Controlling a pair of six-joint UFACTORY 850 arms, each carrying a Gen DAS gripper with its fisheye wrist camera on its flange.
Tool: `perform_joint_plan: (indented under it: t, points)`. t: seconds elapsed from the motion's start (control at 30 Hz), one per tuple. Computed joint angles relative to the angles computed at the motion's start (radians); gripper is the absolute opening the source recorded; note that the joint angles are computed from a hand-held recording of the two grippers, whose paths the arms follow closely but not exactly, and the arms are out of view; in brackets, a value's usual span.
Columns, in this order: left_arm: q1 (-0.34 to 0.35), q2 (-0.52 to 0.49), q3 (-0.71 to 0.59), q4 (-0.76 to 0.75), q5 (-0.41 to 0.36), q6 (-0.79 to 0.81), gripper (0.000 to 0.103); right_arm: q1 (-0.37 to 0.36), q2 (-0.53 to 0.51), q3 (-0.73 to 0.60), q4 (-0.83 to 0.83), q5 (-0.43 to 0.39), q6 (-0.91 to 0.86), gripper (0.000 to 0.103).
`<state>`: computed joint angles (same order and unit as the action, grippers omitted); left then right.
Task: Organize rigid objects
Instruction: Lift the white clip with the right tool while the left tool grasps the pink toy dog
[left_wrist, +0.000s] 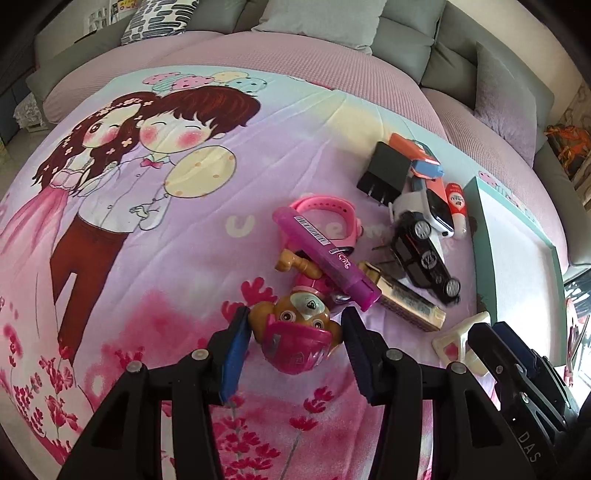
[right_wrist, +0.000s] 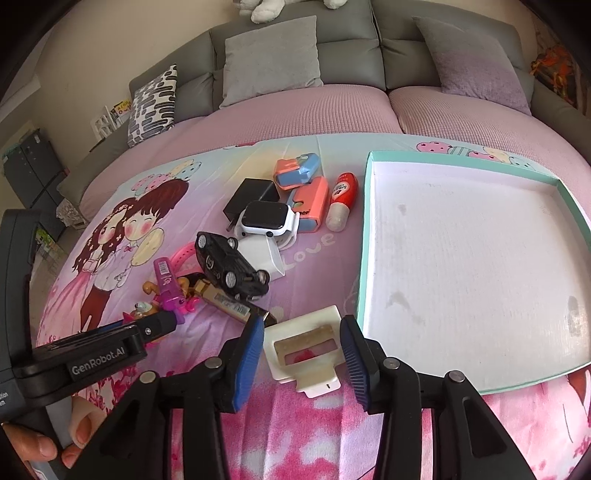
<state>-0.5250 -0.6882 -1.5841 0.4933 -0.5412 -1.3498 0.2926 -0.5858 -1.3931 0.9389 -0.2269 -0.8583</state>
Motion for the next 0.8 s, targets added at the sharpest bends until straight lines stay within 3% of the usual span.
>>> perform_joint_plan:
  t: [0.13,0.37,0.43,0.6,0.67,0.8]
  points:
    - [0.009,0.017,0.024,0.008,0.006,-0.032,0.052,0.007,-0.015,-0.016,-0.004,0.008,-0.02,0.055]
    - [0.013,0.019,0.027,0.009,0.011,-0.036,0.052,0.019,-0.03,-0.029,-0.118,0.034,0.063,0.056]
    - [0.012,0.026,0.035,0.008,0.013,-0.041,0.052,0.017,-0.031,-0.033,-0.142,0.012,0.084,0.057]
    - [0.013,0.02,0.028,-0.007,0.006,-0.029,0.052,0.001,-0.031,-0.034,-0.017,-0.09,-0.033,0.057]
    - [0.013,0.019,0.027,-0.008,0.005,-0.027,0.052,0.005,-0.029,-0.032,-0.053,-0.089,-0.008,0.057]
    - [0.014,0.012,0.02,-0.022,-0.003,-0.013,0.052,0.028,-0.032,-0.035,-0.307,-0.066,0.199,0.058]
